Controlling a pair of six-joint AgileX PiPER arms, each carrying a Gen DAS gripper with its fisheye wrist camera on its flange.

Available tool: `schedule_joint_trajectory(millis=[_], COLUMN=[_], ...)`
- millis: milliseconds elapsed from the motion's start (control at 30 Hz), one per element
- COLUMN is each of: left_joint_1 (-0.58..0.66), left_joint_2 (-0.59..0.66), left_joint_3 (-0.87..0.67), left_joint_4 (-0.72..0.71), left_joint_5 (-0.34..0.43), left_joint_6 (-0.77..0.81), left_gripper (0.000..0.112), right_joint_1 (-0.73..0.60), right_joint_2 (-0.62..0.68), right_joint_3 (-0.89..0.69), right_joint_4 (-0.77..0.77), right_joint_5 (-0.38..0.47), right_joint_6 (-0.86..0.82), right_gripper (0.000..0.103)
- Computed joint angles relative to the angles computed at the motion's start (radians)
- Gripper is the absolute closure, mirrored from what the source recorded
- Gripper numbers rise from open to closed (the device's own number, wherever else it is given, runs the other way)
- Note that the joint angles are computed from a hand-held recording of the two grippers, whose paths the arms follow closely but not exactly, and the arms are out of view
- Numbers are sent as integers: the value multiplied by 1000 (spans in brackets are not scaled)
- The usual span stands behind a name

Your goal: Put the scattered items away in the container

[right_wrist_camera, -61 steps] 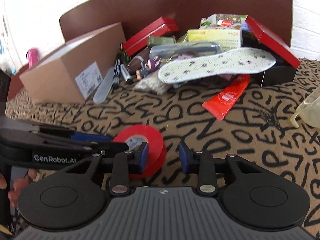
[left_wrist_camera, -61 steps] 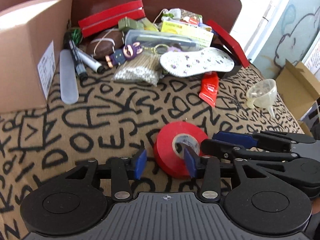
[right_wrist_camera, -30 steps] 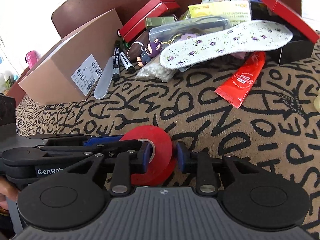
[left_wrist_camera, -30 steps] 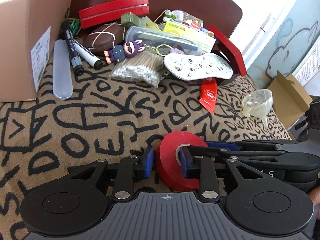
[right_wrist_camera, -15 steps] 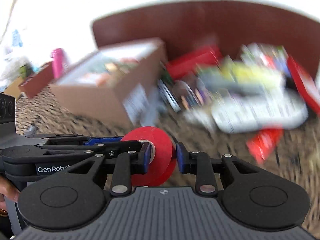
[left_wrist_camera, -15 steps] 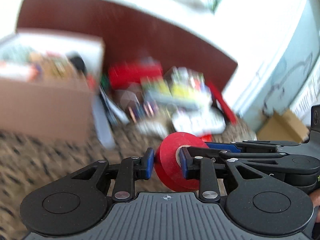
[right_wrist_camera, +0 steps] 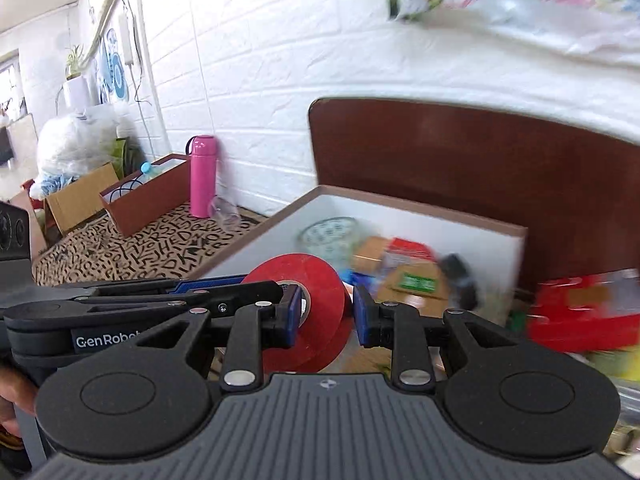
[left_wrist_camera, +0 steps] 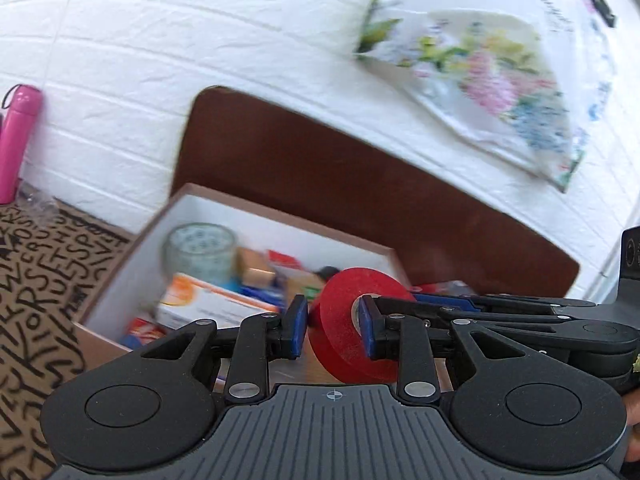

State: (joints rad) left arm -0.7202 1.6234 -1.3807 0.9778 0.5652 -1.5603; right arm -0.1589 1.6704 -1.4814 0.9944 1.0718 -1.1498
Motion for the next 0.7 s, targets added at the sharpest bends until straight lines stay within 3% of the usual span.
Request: schedule_joint_trajectory(millis=[100, 233, 300, 367, 400, 467, 567, 700], left_joint_1=[94, 165, 181, 139, 110, 75, 36, -13], left_joint_2=[-25, -58, -73, -79, -92, -125, -132, -92], left_joint_3=[39, 82, 88, 84, 106, 159, 161, 121], left_joint_4=[-114, -200, -229, -122, -35, 71, 92, 92], left_joint_5=[-55, -67, -28, 125, 180, 201, 230, 249], left_joint_6=[115, 198, 203, 49, -50, -139, -156, -131], left_gripper=[87, 86, 59, 10, 9, 9, 9, 9], right_joint_1=[76, 138, 164, 184, 178, 164, 145, 142], right_joint_2=[55, 108, 132, 124, 106, 84, 57, 3], right_joint_3=[-28, -53, -67, -46, -10, 27, 53, 140], right_joint_4=[-15, -7, -2, -25, 7, 48, 24, 8], right_joint_5=[-44, -68, -69, -131, -164, -181, -167, -212], right_joint_6=[81, 151, 177, 209, 168, 93, 73, -5], right_gripper=[72, 70, 70, 43, 26, 27, 27, 21])
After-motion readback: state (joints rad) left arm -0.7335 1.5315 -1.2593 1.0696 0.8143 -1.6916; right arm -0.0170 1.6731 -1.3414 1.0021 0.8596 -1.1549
